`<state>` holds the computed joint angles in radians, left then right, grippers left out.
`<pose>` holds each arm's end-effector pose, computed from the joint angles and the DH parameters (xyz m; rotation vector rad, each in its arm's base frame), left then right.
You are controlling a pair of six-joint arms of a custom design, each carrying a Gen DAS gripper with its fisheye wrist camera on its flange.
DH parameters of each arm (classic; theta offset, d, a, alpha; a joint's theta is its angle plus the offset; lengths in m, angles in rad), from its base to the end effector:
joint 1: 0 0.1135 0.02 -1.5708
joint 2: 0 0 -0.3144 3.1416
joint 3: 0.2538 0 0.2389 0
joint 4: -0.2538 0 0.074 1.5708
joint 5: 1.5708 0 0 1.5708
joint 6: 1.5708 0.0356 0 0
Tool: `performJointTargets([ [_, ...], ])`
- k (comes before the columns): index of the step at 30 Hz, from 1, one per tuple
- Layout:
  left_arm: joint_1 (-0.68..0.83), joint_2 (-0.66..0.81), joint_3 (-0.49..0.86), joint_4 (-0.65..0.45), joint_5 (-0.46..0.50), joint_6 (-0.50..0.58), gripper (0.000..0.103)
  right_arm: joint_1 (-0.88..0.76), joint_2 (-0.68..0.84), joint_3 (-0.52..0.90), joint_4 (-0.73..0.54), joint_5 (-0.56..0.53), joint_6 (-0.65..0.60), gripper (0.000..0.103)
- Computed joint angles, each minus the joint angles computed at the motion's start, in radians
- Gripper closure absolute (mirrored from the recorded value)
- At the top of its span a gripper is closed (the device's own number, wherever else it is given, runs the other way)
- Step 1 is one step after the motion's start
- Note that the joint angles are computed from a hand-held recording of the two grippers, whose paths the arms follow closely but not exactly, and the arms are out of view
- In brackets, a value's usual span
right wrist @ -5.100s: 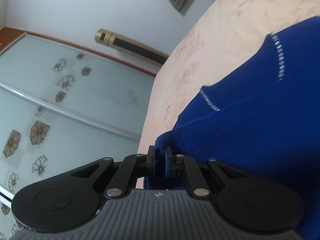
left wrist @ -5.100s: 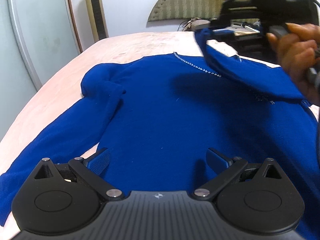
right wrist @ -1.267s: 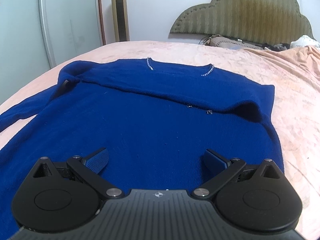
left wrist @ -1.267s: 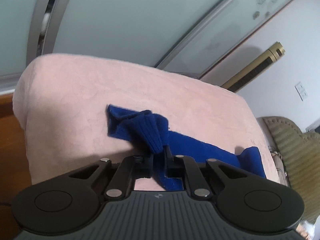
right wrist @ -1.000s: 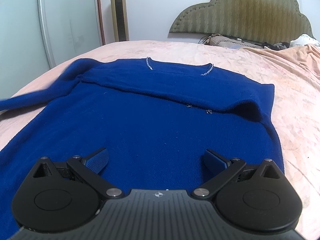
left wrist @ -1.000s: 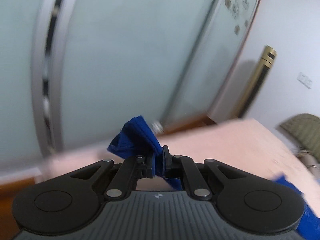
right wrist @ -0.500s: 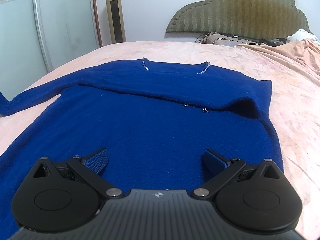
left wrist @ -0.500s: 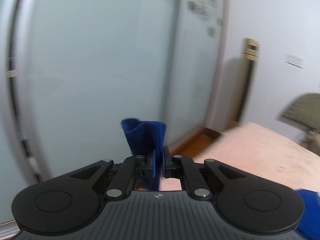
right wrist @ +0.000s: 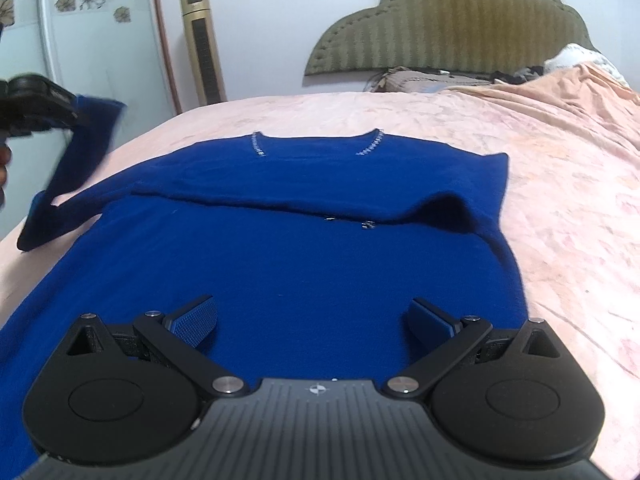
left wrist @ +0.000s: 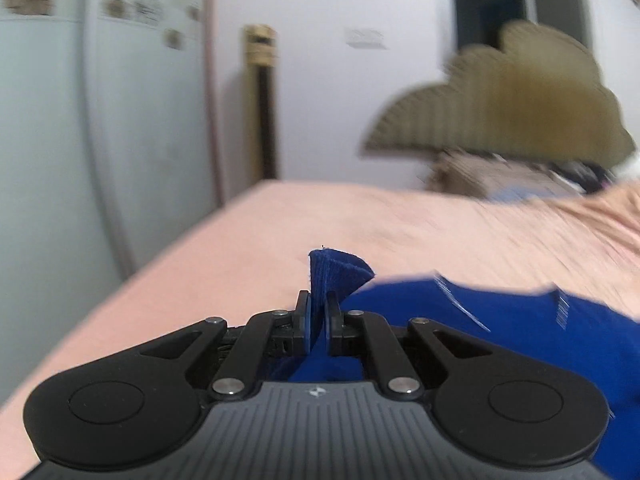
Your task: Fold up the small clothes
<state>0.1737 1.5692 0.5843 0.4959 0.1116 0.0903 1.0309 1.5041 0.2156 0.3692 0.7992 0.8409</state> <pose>0.2902 0.0469 0.2170 -0.0168 2.0568 0.0487 0.1149 0.1421 0.1432 0.1008 2.1565 0.0459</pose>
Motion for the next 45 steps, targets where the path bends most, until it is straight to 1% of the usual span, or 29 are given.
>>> performJointTargets([
  [3, -0.070, 0.004, -0.049, 0.006, 0.012, 0.017, 0.097, -0.021, -0.026, -0.017, -0.002, -0.004, 0.013, 0.000],
  [7, -0.176, 0.045, -0.130, 0.070, -0.022, 0.025, 0.097, -0.057, -0.053, -0.033, 0.003, -0.013, 0.008, 0.000],
  [10, -0.210, 0.081, -0.122, 0.025, -0.012, 0.057, 0.096, -0.101, -0.077, -0.038, 0.019, -0.043, -0.032, 0.000],
  [11, -0.233, 0.083, -0.141, 0.025, -0.024, 0.064, 0.093, -0.126, -0.088, -0.041, 0.034, -0.063, -0.059, 0.001],
  [12, -0.235, 0.093, -0.133, -0.001, -0.013, 0.086, 0.086, -0.150, -0.099, -0.043, 0.050, -0.084, -0.084, 0.000],
  [13, -0.229, 0.094, -0.126, -0.042, 0.011, 0.110, 0.071, -0.177, -0.112, -0.044, 0.066, -0.111, -0.113, 0.000],
  [14, -0.217, 0.086, -0.127, -0.069, 0.038, 0.128, 0.060, -0.211, -0.123, -0.044, 0.090, -0.149, -0.145, 0.000],
  [15, -0.206, 0.074, -0.142, -0.072, 0.064, 0.140, 0.033, -0.244, -0.129, -0.043, 0.113, -0.188, -0.169, 0.000],
  [16, -0.188, 0.052, -0.170, -0.057, 0.091, 0.153, 0.011, -0.286, -0.131, -0.042, 0.145, -0.243, -0.194, 0.000],
  [17, -0.176, 0.029, -0.211, -0.019, 0.108, 0.164, 0.008, -0.322, -0.132, -0.037, 0.167, -0.298, -0.209, 0.000],
  [18, -0.159, 0.007, -0.250, 0.021, 0.123, 0.183, 0.008, -0.367, -0.125, -0.029, 0.193, -0.367, -0.225, 0.000],
  [19, -0.138, -0.023, -0.281, 0.038, 0.136, 0.211, 0.008, -0.413, -0.107, -0.018, 0.222, -0.441, -0.238, 0.000],
  [22, -0.036, -0.098, -0.347, 0.058, 0.188, 0.290, 0.008, -0.535, -0.005, 0.031, 0.322, -0.676, -0.260, 0.002],
  [25, 0.101, -0.115, -0.354, 0.056, 0.236, 0.337, 0.008, -0.623, 0.156, 0.111, 0.419, -0.894, -0.233, 0.007],
  [26, 0.147, -0.112, -0.345, 0.053, 0.248, 0.345, 0.008, -0.644, 0.212, 0.146, 0.436, -0.953, -0.209, 0.009],
  [28, 0.242, -0.082, -0.310, 0.043, 0.260, 0.345, 0.008, -0.662, 0.308, 0.204, 0.478, -1.037, -0.145, 0.014],
  [30, 0.316, -0.044, -0.253, 0.003, 0.267, 0.328, 0.008, -0.652, 0.372, 0.240, 0.525, -1.061, -0.104, 0.015],
  [31, 0.347, -0.022, -0.220, -0.022, 0.273, 0.313, 0.008, -0.646, 0.392, 0.267, 0.524, -1.058, -0.094, 0.017],
  [33, 0.396, 0.013, -0.164, -0.061, 0.295, 0.292, 0.008, -0.634, 0.407, 0.309, 0.500, -1.060, -0.079, 0.020],
  [35, 0.415, 0.052, -0.120, -0.053, 0.284, 0.263, 0.008, -0.621, 0.426, 0.360, 0.464, -1.067, -0.075, 0.027],
  [37, 0.415, 0.091, -0.073, -0.035, 0.254, 0.205, 0.008, -0.600, 0.426, 0.408, 0.385, -1.048, -0.087, 0.042],
  [38, 0.420, 0.112, -0.045, -0.039, 0.259, 0.174, 0.008, -0.587, 0.425, 0.424, 0.355, -1.030, -0.096, 0.045],
  [39, 0.427, 0.135, -0.003, -0.067, 0.273, 0.140, 0.008, -0.574, 0.428, 0.448, 0.318, -1.006, -0.110, 0.055],
  [40, 0.433, 0.167, 0.056, -0.117, 0.293, 0.105, 0.008, -0.564, 0.422, 0.460, 0.288, -0.986, -0.121, 0.068],
  [41, 0.440, 0.201, 0.113, -0.165, 0.315, 0.081, 0.008, -0.560, 0.420, 0.469, 0.264, -0.971, -0.136, 0.077],
  [42, 0.440, 0.239, 0.178, -0.223, 0.332, 0.054, 0.008, -0.553, 0.417, 0.478, 0.244, -0.961, -0.149, 0.090],
  [45, 0.424, 0.363, 0.379, -0.403, 0.353, -0.050, 0.008, -0.537, 0.393, 0.474, 0.218, -0.919, -0.193, 0.090],
])
